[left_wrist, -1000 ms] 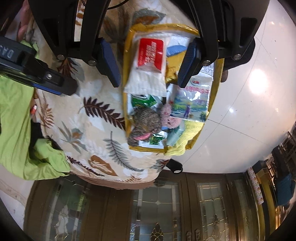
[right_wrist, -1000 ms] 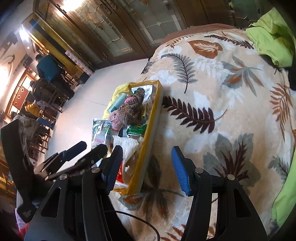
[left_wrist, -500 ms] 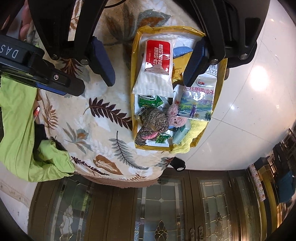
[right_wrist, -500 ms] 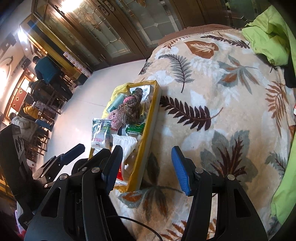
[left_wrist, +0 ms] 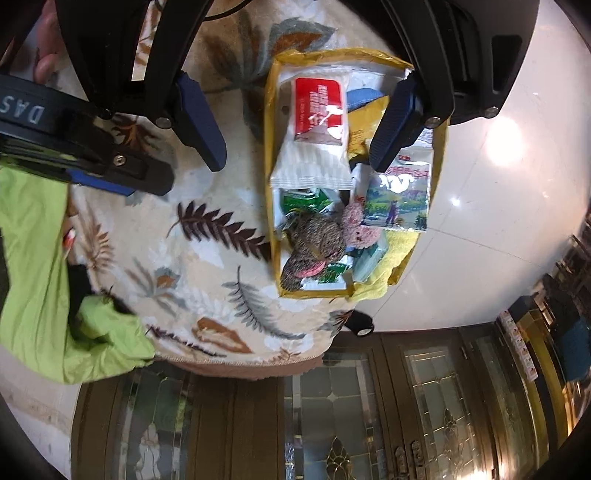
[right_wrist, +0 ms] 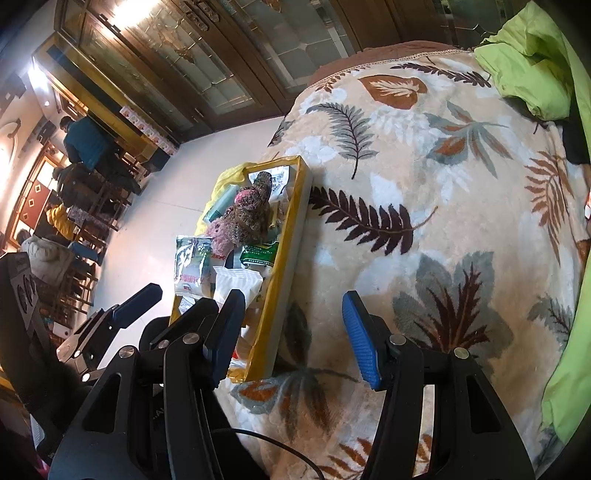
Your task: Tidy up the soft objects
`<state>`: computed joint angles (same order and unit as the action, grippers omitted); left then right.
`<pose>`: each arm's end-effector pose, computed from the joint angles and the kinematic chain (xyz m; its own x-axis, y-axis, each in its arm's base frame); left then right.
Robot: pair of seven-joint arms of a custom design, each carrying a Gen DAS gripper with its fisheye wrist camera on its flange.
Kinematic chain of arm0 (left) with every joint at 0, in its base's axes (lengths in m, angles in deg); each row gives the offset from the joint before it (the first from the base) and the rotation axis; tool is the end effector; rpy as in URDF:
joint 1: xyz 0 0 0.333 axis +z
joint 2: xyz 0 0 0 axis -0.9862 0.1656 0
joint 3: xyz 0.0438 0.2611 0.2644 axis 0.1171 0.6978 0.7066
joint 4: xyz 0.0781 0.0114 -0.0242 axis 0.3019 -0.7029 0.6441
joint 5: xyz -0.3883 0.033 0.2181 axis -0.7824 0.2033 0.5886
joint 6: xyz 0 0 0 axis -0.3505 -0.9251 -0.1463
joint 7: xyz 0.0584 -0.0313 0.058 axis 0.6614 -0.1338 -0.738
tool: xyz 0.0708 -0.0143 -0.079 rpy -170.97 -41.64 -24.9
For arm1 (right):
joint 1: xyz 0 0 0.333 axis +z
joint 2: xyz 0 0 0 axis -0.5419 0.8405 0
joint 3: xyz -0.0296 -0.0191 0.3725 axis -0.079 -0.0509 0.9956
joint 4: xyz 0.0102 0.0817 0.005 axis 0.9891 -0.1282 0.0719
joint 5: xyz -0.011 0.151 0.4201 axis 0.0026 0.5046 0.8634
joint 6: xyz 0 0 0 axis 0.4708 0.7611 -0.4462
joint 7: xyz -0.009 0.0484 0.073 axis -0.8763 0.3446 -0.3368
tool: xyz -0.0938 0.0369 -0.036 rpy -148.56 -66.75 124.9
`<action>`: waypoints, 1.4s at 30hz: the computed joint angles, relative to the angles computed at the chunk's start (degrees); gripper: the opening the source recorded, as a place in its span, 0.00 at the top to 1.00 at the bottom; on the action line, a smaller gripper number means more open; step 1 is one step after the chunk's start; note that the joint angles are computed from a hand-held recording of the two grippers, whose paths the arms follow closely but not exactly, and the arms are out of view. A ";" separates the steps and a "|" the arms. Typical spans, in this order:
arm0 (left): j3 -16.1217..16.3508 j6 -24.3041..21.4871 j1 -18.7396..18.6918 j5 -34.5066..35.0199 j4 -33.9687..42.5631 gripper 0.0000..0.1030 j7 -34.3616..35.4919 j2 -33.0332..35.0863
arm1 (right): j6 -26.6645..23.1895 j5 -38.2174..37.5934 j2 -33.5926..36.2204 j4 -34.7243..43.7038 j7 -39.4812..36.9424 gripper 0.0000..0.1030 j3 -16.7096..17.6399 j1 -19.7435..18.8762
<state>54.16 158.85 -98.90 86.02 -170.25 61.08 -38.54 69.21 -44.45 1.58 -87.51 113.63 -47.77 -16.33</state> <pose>0.5974 -0.3428 0.5459 -0.2245 -0.9740 -0.0289 -0.7833 0.1980 -0.5892 0.5890 0.1861 0.5451 -0.0218 -0.8919 -0.4517 -0.8649 0.2435 -0.4390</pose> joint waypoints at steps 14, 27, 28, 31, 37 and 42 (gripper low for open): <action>0.50 -0.48 0.65 -4.13 0.40 0.22 1.72 1.38 | -0.89 -1.08 0.48 0.24 1.19 0.46 0.05 -0.36; 1.03 -0.99 0.52 -2.89 0.52 0.22 0.06 1.76 | -2.14 -2.20 0.94 0.66 2.18 0.46 0.30 -0.70; 0.99 -0.81 0.56 -3.08 0.48 0.22 0.16 1.78 | -2.08 -2.22 0.94 0.65 2.20 0.46 0.32 -0.70; 1.01 -0.65 0.55 -3.03 0.45 0.22 0.20 1.75 | -2.14 -2.11 0.95 0.68 2.09 0.46 0.33 -0.69; 1.30 -0.11 0.38 -1.39 0.25 0.22 -0.73 1.51 | -2.65 -2.31 1.10 0.82 1.92 0.46 0.39 -0.69; 1.23 0.15 0.70 -1.53 0.21 0.22 -0.45 1.51 | -2.68 -2.41 1.05 0.77 1.98 0.46 0.43 -0.69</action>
<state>55.38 159.00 -98.20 84.49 -170.05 60.63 -37.03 66.53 -46.86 2.63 -86.74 115.60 -47.34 -17.02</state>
